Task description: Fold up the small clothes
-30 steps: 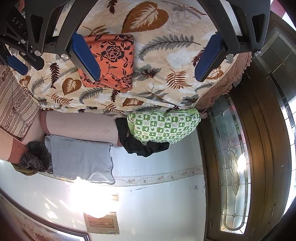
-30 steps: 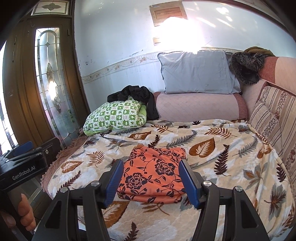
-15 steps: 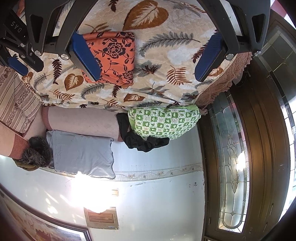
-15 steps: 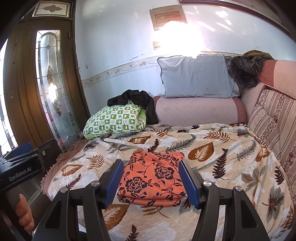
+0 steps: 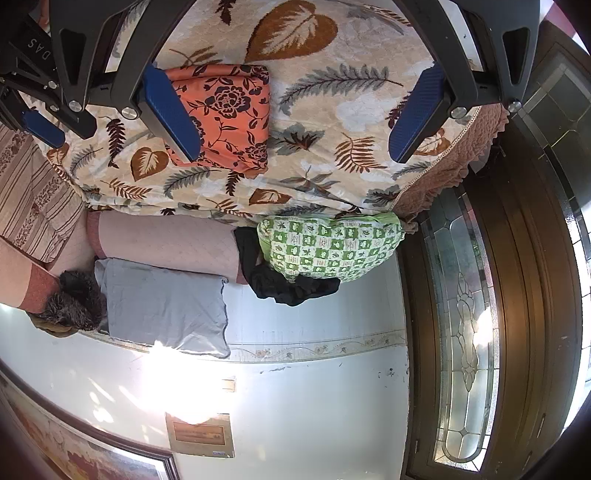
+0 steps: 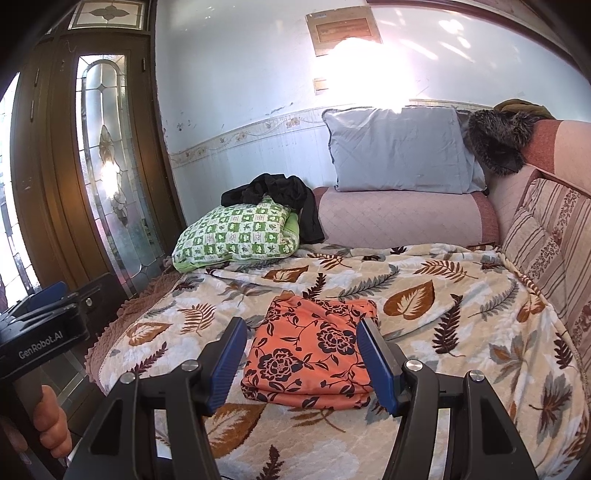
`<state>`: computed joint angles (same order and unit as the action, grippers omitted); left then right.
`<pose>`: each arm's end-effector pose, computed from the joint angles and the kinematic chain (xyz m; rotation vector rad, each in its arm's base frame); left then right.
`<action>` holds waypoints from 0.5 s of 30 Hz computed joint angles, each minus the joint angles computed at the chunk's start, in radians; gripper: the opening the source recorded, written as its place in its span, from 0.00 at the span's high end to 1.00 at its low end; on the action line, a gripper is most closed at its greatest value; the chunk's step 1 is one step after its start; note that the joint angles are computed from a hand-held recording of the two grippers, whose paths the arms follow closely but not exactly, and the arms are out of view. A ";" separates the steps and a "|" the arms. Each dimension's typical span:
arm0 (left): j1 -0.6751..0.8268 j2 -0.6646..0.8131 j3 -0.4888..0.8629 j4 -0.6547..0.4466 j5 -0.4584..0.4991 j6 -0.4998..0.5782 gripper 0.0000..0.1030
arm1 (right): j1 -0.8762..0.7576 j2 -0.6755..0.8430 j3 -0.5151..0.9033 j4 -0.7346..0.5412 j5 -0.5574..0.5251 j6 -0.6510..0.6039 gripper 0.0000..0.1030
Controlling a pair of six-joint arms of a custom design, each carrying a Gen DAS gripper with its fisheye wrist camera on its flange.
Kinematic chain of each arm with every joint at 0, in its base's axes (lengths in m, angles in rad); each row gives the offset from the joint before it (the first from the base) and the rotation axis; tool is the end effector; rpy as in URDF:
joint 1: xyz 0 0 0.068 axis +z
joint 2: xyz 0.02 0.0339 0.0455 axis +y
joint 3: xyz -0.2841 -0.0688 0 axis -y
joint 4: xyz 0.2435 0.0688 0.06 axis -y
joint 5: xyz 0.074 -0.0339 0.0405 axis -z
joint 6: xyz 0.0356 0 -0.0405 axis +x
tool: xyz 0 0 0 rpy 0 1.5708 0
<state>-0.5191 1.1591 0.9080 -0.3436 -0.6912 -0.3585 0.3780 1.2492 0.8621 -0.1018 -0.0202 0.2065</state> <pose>0.2206 -0.0999 0.3147 -0.2192 2.0109 0.1995 0.2554 0.1022 0.2952 -0.1909 2.0728 0.3804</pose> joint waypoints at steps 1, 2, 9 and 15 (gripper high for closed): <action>0.002 -0.002 -0.002 0.004 0.007 0.003 0.01 | 0.005 0.001 0.001 0.001 0.002 -0.003 0.36; 0.002 -0.005 -0.004 0.007 0.013 0.005 0.01 | 0.009 -0.001 0.000 0.004 0.005 -0.007 0.36; -0.005 -0.014 -0.011 0.013 0.012 0.010 0.01 | 0.025 -0.017 -0.006 0.012 0.034 -0.017 0.36; -0.004 -0.018 -0.013 0.012 0.016 0.010 0.01 | 0.024 -0.021 -0.005 0.011 0.038 -0.014 0.36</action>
<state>-0.5235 1.1411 0.8953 -0.3312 -0.6753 -0.3482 0.4024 1.2286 0.8570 -0.0905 0.0182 0.1922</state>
